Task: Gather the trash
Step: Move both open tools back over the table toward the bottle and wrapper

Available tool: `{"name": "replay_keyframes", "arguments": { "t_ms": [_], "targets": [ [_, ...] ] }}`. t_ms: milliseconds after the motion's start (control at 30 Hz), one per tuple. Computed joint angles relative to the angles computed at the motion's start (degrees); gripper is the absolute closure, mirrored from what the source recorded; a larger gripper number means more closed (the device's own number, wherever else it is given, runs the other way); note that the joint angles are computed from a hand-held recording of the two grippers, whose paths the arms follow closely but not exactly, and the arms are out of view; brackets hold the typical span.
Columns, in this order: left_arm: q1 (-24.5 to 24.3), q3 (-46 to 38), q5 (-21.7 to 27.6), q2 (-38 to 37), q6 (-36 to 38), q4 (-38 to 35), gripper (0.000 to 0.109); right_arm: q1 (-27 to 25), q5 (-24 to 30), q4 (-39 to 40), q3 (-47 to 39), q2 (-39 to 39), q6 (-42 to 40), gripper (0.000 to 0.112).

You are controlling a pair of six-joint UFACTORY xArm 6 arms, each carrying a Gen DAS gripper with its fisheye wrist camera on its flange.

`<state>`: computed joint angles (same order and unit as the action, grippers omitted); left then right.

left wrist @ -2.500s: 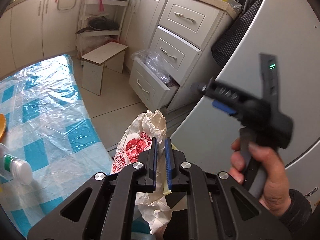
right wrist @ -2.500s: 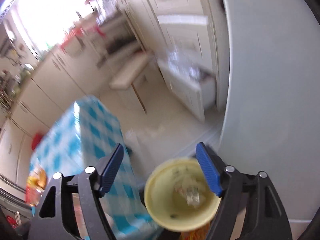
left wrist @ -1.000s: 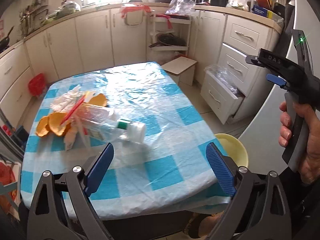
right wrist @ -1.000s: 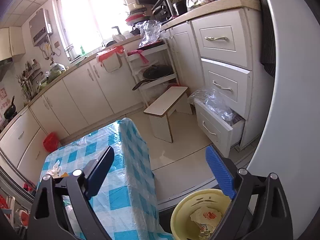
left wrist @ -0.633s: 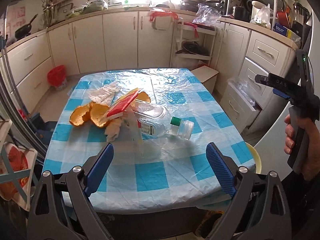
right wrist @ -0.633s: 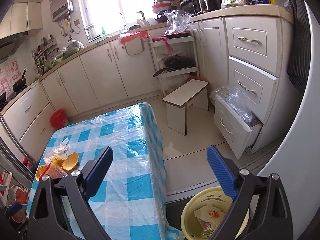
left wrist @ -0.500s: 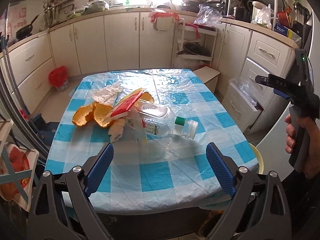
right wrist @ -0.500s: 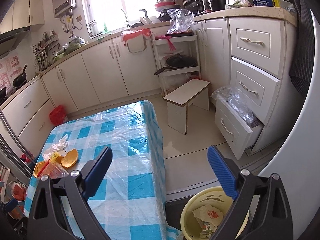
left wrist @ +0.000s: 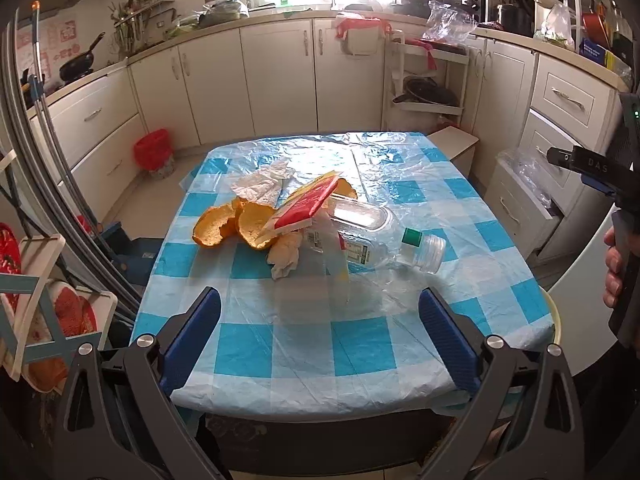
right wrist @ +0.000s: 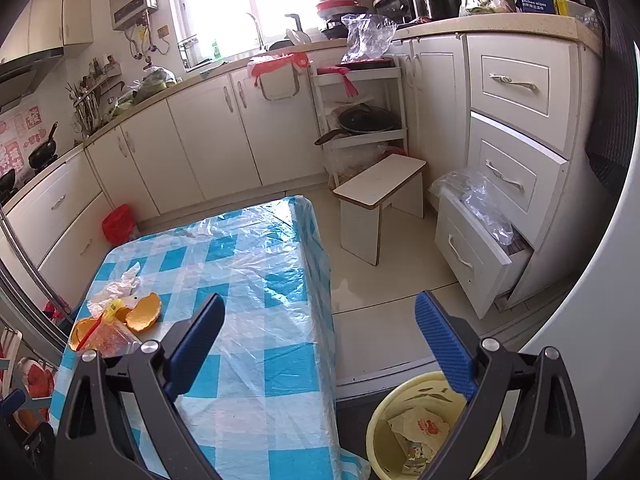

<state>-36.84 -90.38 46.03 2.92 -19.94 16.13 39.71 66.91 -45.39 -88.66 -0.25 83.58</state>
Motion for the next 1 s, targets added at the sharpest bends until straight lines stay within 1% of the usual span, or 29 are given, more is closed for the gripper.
{"name": "replay_keyframes", "arguments": {
  "t_ms": [100,267,433,567,667,733,800,900,1000],
  "targets": [
    [0.10,0.42,-0.71,-0.36,-1.14,1.74,0.013,0.22,-0.03,-0.02,-0.57,0.42,-0.33,0.020],
    [0.64,0.87,-1.00,-0.54,-1.02,1.78,0.013,0.35,-0.18,0.14,-1.22,0.97,-1.02,0.020],
    [2.19,1.35,-1.12,-0.55,1.54,-2.00,0.013,0.43,-0.30,0.40,-2.18,1.76,-1.69,0.020],
    [3.71,3.16,-3.46,-1.45,3.10,-4.65,0.013,0.67,-0.15,0.73,-3.38,2.85,-3.39,0.020],
    [4.44,4.70,-6.08,-2.21,2.99,-4.49,0.013,0.87,-0.11,0.80,-4.22,3.61,-4.63,0.020],
    [4.58,4.92,-6.90,-2.20,3.02,-3.61,0.013,0.87,-0.31,1.01,-4.58,3.96,-5.12,0.020],
    [4.56,4.91,-6.89,-2.02,3.37,-3.12,0.013,0.76,-0.73,1.47,-4.67,4.14,-5.55,0.020],
    [4.85,4.85,-6.90,-1.80,5.08,-5.24,0.013,0.74,-0.88,2.19,-5.34,4.76,-6.59,0.020],
    [5.02,5.12,-7.07,-1.92,5.38,-5.53,0.013,0.70,-0.98,2.54,-5.51,4.97,-7.38,0.020]
  ]
}}
